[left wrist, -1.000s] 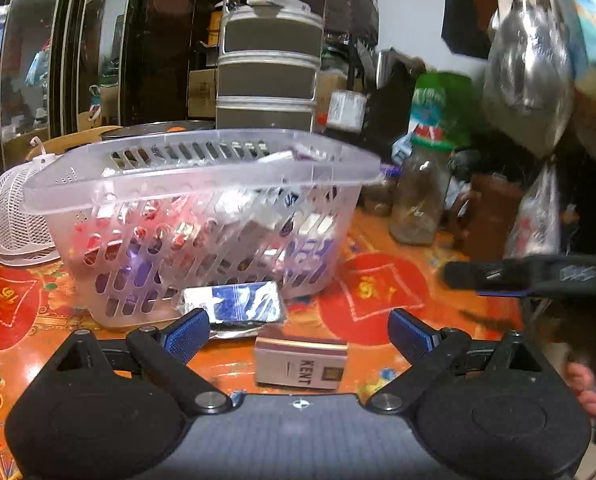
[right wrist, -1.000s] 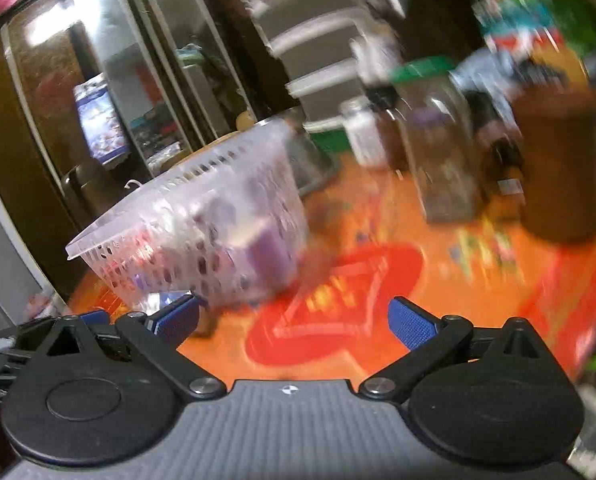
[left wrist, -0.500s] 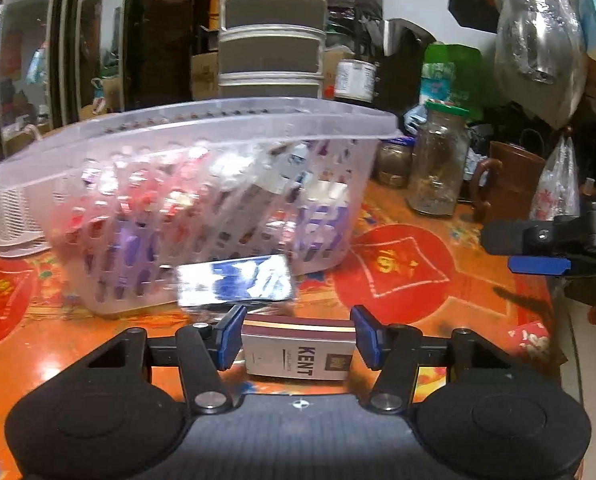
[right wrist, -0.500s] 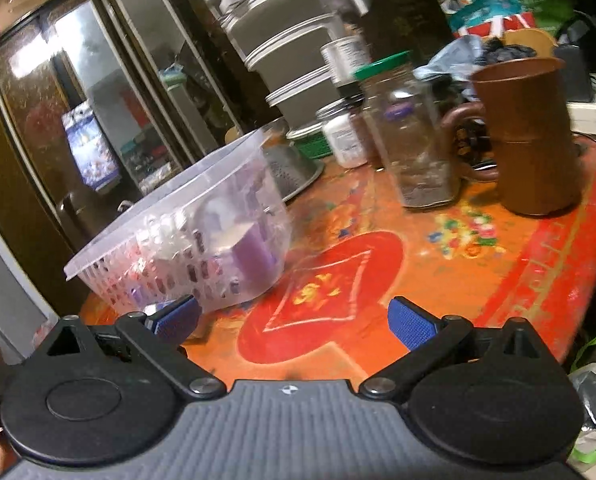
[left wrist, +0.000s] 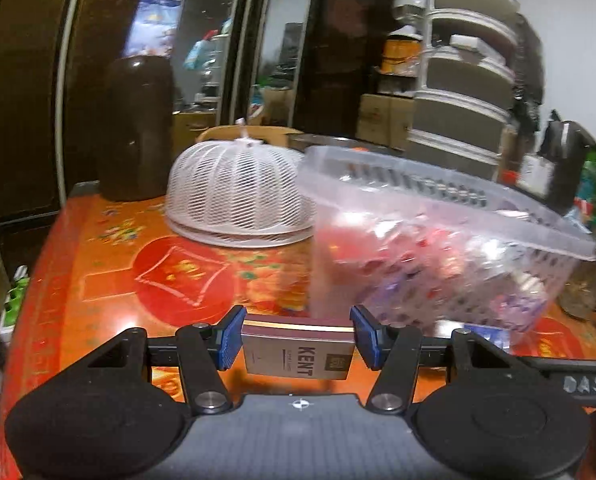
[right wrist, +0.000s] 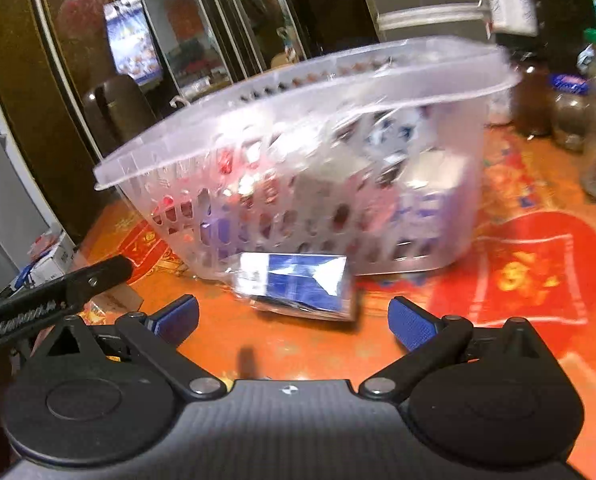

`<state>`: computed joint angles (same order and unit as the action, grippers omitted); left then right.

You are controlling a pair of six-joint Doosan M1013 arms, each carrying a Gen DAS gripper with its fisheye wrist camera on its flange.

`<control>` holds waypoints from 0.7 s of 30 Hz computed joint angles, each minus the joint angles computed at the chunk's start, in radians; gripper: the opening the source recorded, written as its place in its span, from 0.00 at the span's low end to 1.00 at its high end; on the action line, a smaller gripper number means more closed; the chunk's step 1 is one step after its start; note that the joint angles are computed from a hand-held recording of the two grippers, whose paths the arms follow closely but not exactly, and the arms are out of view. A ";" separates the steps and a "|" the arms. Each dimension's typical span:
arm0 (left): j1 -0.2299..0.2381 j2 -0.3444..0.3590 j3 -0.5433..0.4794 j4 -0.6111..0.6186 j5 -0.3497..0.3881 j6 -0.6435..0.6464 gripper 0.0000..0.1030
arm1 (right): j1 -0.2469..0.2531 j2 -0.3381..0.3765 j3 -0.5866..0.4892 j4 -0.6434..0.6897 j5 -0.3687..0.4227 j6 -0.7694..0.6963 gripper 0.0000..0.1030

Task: Organize objects
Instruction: 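Grasp the KENT cigarette box with the left gripper while the right grasps the blue box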

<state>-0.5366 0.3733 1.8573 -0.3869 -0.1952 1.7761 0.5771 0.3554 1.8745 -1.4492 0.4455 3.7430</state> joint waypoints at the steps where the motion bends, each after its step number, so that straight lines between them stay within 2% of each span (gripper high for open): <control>1: 0.000 0.002 -0.001 -0.022 0.002 0.018 0.58 | 0.001 0.009 -0.014 0.042 0.012 -0.042 1.00; 3: 0.005 0.005 -0.003 -0.005 0.005 -0.002 0.58 | 0.001 0.021 -0.031 0.092 0.032 -0.085 1.00; 6: 0.004 0.007 -0.005 -0.013 0.000 0.003 0.58 | 0.004 0.024 -0.032 0.078 0.048 -0.076 0.98; 7: 0.004 0.007 -0.005 -0.002 -0.002 -0.007 0.58 | 0.006 0.023 -0.032 0.088 0.051 -0.094 0.95; 9: 0.005 0.005 0.000 0.027 -0.003 -0.038 0.58 | 0.009 0.024 -0.035 0.111 0.061 -0.139 0.83; 11: 0.007 0.002 0.005 0.059 -0.004 -0.075 0.58 | 0.012 0.022 -0.035 0.121 0.069 -0.161 0.77; 13: 0.008 0.003 0.006 0.066 -0.007 -0.084 0.58 | 0.010 0.015 -0.030 0.125 0.052 -0.169 0.77; 17: 0.007 0.005 0.003 0.046 -0.004 -0.063 0.58 | 0.021 0.008 -0.023 0.107 0.074 -0.175 0.77; 21: 0.006 0.008 0.001 0.092 0.003 -0.097 0.58 | 0.041 -0.007 -0.004 0.055 0.104 -0.139 0.77</control>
